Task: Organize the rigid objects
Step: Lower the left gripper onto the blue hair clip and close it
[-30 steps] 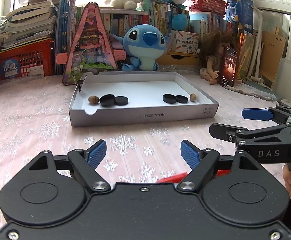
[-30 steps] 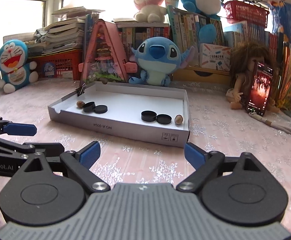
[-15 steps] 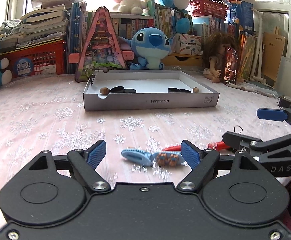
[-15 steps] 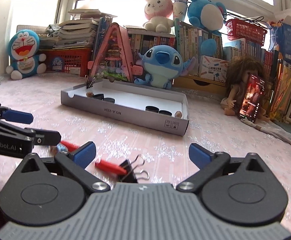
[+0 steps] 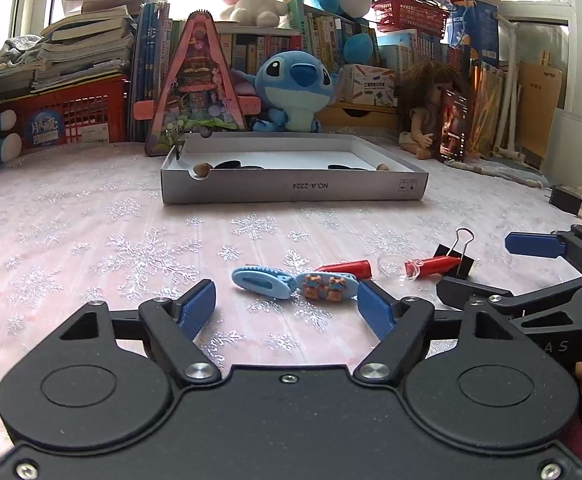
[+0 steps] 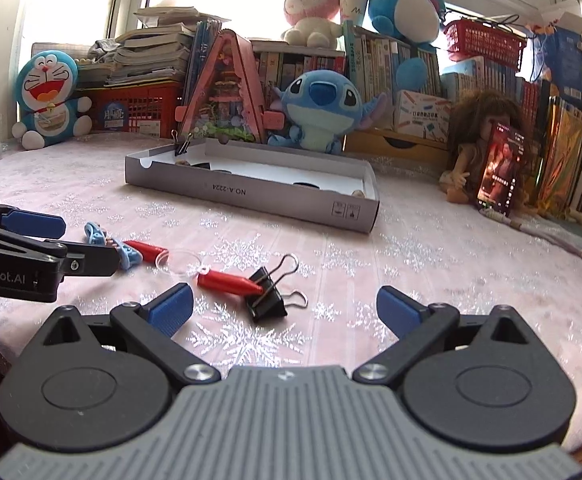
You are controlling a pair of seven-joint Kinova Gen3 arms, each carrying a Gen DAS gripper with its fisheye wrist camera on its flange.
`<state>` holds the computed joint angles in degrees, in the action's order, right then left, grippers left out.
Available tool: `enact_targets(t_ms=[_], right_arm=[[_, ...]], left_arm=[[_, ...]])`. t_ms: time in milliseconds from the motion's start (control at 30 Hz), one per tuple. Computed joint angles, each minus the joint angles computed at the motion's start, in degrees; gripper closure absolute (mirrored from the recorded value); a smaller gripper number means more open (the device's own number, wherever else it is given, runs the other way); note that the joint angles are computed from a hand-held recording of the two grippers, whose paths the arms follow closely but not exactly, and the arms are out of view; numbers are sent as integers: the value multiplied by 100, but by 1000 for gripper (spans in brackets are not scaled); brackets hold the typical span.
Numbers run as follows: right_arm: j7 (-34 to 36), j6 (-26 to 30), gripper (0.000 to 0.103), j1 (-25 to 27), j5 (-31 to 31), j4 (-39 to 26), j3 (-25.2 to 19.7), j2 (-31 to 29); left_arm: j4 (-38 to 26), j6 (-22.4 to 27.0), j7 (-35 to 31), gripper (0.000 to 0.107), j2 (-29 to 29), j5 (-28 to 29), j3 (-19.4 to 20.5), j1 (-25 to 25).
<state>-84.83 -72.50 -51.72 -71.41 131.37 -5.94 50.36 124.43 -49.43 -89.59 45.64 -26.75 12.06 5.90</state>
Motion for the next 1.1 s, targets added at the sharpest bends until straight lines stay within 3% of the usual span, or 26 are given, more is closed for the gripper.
enact_targets(t_ms=[233, 367, 833, 1100], right_arm=[[-191, 58, 20, 61, 255, 134, 8, -38], [-243, 140, 29, 86, 224, 148, 22, -82], [-183, 445, 30, 266, -248, 52, 62, -251], [127, 548, 30, 412, -938, -260, 16, -281]], left_arm=[[-19, -67, -35, 44, 18, 34, -18, 14], [-14, -94, -49, 56, 1, 110, -64, 19], [-105, -25, -84, 63, -11, 321, -124, 69], [-181, 14, -152, 64, 4, 383, -119, 149]])
